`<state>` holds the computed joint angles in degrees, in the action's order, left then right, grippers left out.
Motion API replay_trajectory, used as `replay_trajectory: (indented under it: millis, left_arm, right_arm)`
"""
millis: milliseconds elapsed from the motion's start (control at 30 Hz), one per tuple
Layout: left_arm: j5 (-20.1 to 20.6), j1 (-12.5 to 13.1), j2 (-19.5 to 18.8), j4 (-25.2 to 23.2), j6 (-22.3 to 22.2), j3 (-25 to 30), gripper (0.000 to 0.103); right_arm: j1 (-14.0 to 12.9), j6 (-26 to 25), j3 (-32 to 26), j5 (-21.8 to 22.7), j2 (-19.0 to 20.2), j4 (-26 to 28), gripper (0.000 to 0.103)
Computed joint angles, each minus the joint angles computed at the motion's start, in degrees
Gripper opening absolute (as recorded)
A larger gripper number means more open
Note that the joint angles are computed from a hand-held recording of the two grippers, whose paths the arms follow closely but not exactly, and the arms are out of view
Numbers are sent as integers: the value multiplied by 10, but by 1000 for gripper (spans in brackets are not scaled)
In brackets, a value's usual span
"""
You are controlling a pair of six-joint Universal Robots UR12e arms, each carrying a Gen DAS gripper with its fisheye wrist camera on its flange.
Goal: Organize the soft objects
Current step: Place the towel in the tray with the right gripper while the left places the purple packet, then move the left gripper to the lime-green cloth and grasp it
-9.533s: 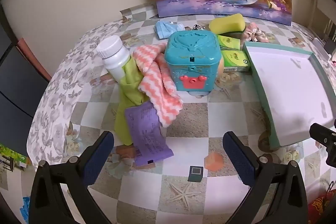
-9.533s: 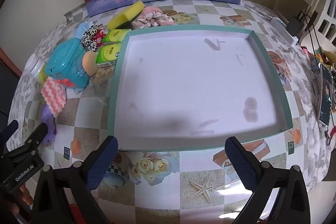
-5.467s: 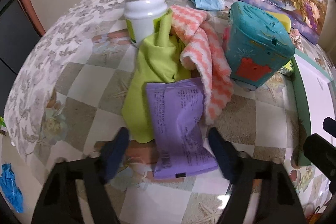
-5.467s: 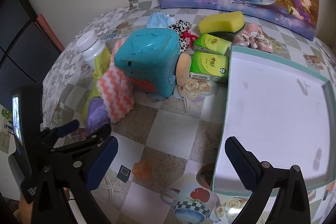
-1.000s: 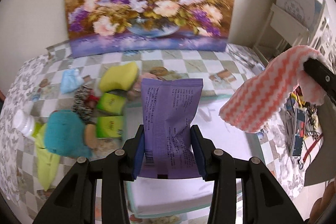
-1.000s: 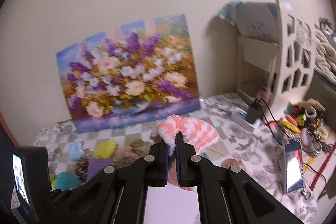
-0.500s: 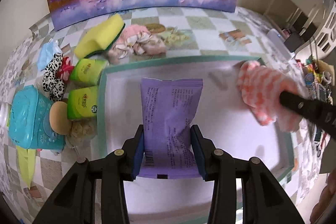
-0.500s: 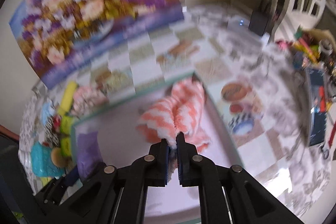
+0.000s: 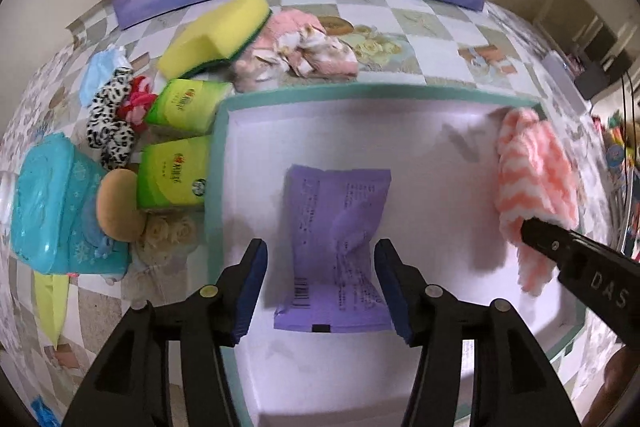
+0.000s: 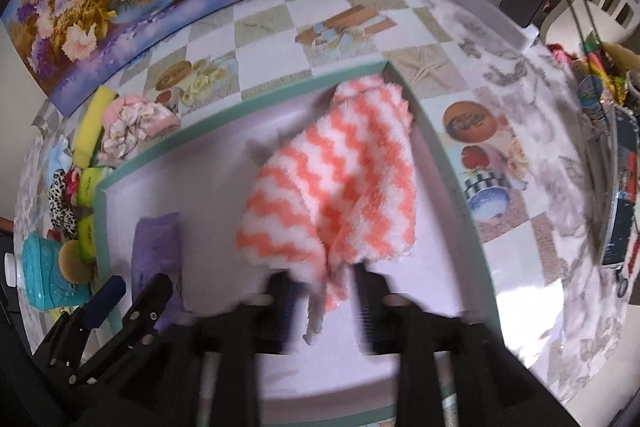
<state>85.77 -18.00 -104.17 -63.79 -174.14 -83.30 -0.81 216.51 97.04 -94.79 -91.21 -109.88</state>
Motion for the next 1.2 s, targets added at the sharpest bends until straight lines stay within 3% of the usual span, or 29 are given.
replay_trajectory:
  millis: [33, 200, 367, 467, 633, 733, 867, 1000, 1200]
  left_arm:
    - [1, 1, 0, 1, -4, 1, 59]
    - [-3, 9, 3, -3, -33, 6, 70]
    - [-10, 16, 7, 5, -55, 4, 80]
    - [4, 18, 12, 26, -68, -2, 92]
    - [32, 22, 17, 31, -86, -2, 92]
    - [47, 24, 21, 32, -87, -1, 92]
    - [28, 37, 36, 48, -80, -7, 92]
    - [42, 50, 51, 70, -75, -15, 92]
    - [73, 80, 66, 87, -65, -24, 92]
  right_arm:
    - [1, 2, -2, -4, 0, 0, 61]
    - [12, -6, -15, -28, 0, -4, 61]
    - [27, -18, -30, -59, 5, 6, 77]
    - [32, -17, -35, -76, 7, 12, 87]
    - [32, 4, -36, -86, 1, 16, 98]
    - [34, 9, -37, -91, -3, 12, 99]
    - [43, 2, -41, -106, -5, -1, 102]
    - [59, -9, -50, -114, 0, -13, 102]
    - [79, -40, -59, -70, 15, -45, 102]
